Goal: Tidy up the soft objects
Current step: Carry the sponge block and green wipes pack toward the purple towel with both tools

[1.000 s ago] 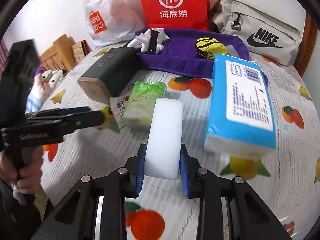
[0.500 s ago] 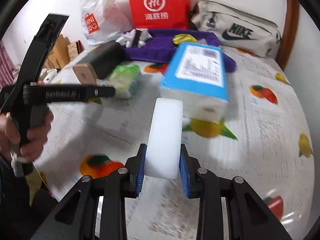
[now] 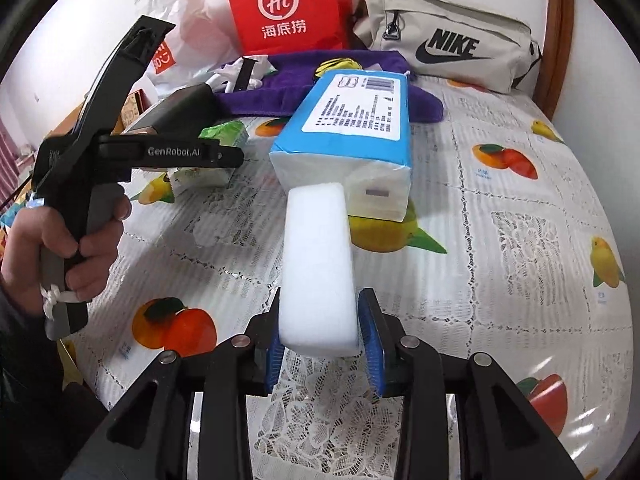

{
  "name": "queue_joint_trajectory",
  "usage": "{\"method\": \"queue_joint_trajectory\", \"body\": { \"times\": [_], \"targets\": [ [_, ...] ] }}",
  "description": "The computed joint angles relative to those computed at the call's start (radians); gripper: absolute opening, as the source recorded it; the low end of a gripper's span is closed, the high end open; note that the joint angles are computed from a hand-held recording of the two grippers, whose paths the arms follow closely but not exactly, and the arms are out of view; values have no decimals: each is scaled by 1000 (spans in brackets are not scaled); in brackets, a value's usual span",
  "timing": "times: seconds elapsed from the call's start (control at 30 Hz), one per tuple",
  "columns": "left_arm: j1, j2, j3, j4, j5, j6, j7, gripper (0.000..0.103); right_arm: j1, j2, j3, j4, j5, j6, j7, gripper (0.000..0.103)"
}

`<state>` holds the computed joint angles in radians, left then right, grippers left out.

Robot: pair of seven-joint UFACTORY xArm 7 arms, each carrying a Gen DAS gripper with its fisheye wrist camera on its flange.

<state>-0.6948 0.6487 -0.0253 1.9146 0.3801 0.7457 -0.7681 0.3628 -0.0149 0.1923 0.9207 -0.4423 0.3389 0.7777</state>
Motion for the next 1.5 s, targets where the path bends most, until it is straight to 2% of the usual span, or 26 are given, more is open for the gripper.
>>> {"method": "queue_joint_trajectory", "body": {
  "times": [0.07,0.27,0.33,0.37,0.4,0.6,0.67,0.8,1.0,1.13,1.23,1.3,1.4,1.5],
  "targets": [
    [11,-24,-8,-47,-5,-48,5,52,-3,6,-2,3,-36,-11,46,42],
    [40,-125,-35,-213,-32,-165,19,51,5,38,-15,18,-160,-30,176,42],
    [43,-168,-37,-281,-28,-192,12,51,13,42,-22,16,-234,-33,253,37],
    [44,-188,-38,-313,-24,-204,4,51,15,40,-26,14,-267,-30,284,30],
    [46,-206,-39,-339,-20,-210,-2,51,16,39,-27,13,-293,-31,311,30],
    [43,-337,-24,-520,83,-228,-140,51,16,40,-29,8,-402,-42,417,31],
    [51,-366,-31,-549,124,-195,-182,51,17,41,-30,7,-446,-45,457,31],
    [85,-414,-56,-609,176,-156,-249,51,9,38,-42,-5,-595,-90,626,31],
    [136,-447,-90,-670,204,-182,-294,54,-6,43,-44,-8,-604,-124,646,32],
    [140,-441,-90,-678,252,-212,-333,53,7,48,-33,10,-589,-67,606,31],
    [143,-442,-83,-691,285,-249,-368,51,22,49,-27,22,-610,-16,618,31],
    [151,-450,-87,-703,276,-264,-364,49,23,46,-28,19,-611,-16,624,29],
    [180,-472,-98,-739,210,-319,-338,48,18,37,-29,9,-577,-29,618,29],
    [193,-482,-106,-751,160,-326,-314,48,18,32,-22,7,-536,-19,591,29]
  ]
}}
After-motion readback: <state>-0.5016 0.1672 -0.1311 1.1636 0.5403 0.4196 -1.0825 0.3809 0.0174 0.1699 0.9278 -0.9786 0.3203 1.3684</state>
